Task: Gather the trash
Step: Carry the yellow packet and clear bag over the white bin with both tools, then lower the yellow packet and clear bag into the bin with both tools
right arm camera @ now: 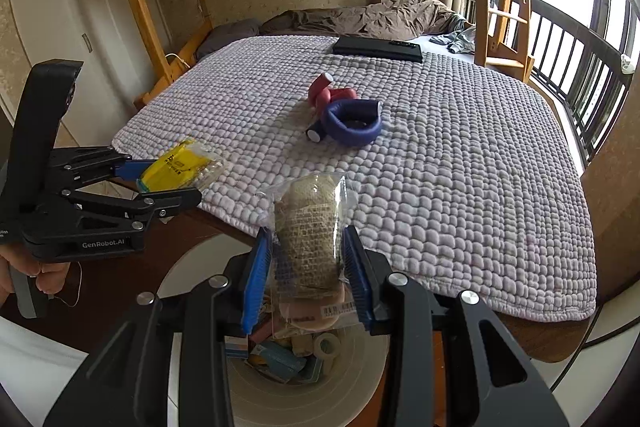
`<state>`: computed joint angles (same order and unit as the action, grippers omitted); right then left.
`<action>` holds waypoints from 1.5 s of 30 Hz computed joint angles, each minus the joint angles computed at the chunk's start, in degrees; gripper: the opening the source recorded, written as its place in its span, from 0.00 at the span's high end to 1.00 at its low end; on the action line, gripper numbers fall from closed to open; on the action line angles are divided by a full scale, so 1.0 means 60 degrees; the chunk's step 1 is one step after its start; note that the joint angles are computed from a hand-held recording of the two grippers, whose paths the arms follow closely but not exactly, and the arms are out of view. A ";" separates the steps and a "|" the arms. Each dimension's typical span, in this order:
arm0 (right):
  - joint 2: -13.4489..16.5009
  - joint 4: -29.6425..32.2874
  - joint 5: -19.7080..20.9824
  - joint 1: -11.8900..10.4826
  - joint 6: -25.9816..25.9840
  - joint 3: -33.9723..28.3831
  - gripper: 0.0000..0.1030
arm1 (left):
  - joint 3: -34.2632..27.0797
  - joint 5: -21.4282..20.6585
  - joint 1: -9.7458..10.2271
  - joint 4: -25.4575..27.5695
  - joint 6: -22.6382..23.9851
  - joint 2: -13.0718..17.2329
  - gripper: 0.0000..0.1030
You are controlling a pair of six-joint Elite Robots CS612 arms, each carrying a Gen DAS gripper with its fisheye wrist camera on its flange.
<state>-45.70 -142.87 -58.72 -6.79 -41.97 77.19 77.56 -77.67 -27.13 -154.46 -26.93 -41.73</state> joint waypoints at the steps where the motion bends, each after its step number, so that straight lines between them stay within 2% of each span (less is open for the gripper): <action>1: -0.0021 0.0046 -0.0009 -0.0006 -0.0041 0.0034 0.64 | 0.0027 -0.0024 -0.0010 0.0003 0.0011 -0.0015 0.47; 26: -0.0281 0.1014 -0.0234 -0.0055 -0.0724 0.0492 0.64 | 0.0452 -0.0797 -0.0165 0.0389 0.0767 -0.0178 0.47; 34: -0.0282 0.1366 -0.0436 -0.0048 -0.0800 0.0597 0.64 | 0.0445 -0.1069 -0.0165 0.0603 0.0622 -0.0058 0.47; 45: -0.0123 0.1581 -0.0836 0.0022 -0.0866 0.0592 0.64 | 0.0269 -0.1043 -0.0178 0.0931 0.0550 0.0207 0.47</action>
